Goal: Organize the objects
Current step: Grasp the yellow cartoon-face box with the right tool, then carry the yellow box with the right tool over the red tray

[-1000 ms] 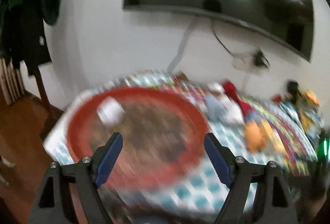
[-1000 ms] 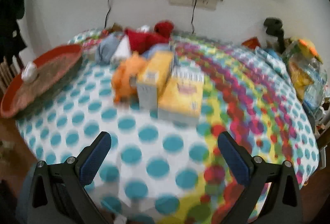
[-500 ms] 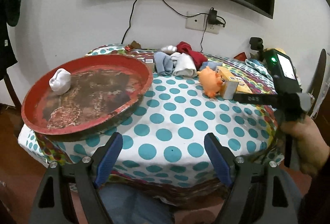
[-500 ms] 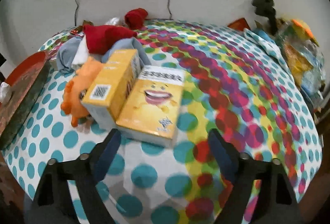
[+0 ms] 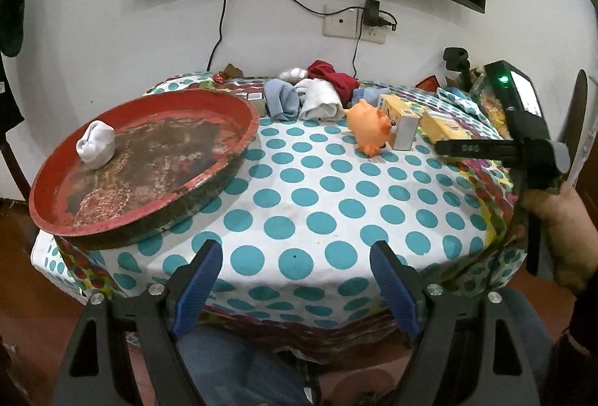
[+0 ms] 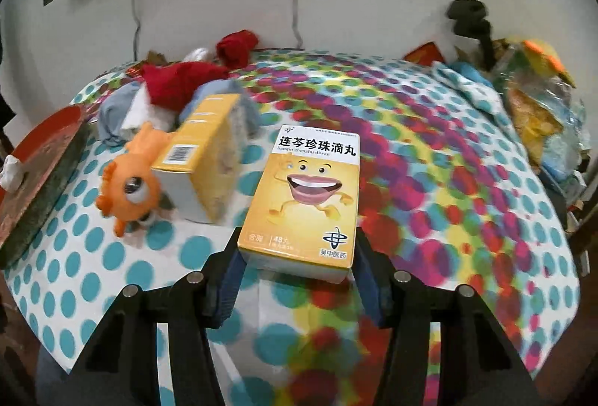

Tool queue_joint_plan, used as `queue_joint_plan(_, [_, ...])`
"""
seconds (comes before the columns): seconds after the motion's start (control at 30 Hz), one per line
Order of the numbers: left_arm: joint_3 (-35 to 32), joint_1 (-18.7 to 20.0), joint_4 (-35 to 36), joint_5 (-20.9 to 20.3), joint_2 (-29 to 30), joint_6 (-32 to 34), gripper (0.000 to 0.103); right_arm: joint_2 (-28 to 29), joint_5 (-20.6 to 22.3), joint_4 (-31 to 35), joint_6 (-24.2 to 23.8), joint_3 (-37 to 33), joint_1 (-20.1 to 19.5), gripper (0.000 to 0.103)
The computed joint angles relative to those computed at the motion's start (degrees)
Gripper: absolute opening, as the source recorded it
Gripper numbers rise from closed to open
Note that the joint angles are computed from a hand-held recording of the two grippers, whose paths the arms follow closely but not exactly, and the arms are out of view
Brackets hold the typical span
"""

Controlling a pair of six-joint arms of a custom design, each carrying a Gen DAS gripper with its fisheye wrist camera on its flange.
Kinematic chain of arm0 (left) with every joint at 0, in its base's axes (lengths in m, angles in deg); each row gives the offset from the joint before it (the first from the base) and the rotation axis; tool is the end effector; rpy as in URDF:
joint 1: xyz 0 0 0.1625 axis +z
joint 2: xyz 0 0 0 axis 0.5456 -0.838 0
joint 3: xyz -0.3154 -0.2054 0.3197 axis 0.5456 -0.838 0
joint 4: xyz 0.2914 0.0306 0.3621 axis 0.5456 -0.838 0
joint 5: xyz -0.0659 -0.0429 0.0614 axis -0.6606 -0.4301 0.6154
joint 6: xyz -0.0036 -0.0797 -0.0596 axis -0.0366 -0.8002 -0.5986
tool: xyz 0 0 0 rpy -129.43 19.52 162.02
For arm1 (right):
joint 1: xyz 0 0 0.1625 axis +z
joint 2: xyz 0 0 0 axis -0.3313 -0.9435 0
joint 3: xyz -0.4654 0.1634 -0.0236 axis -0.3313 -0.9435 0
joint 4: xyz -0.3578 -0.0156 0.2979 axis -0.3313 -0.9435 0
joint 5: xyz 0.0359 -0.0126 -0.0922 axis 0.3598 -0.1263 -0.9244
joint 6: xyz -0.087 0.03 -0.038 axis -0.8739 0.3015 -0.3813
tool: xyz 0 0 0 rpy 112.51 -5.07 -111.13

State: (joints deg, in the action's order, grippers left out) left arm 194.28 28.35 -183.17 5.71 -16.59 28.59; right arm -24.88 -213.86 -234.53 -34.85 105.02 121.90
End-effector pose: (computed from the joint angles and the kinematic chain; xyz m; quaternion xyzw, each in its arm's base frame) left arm -0.1375 -0.6817 0.2438 0.1703 0.8496 -0.3856 0.3171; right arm 0.2792 -0.8979 0.0776 0.2219 -0.8709 0.2983 0.3216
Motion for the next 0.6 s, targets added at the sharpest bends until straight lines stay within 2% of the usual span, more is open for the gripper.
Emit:
queue_joint_plan(0.13, [0.25, -0.42, -1.07, 1.26, 0.06, 0.27, 0.083, -0.95, -0.97, -0.27, 0.31, -0.12, -0.06, 0.051])
queue_joint_plan(0.33, [1.17, -1.03, -2.13, 2.91, -0.44, 0.44, 0.083, -0.97, -1.00, -1.12, -2.79, -1.29, 1.77, 0.051])
queue_joint_plan(0.6, [3.55, -1.67, -5.21, 5.12, -3.03, -0.88, 0.083, 2.04, 2.37, 1.64, -6.03, -6.39, 5.78, 0.051])
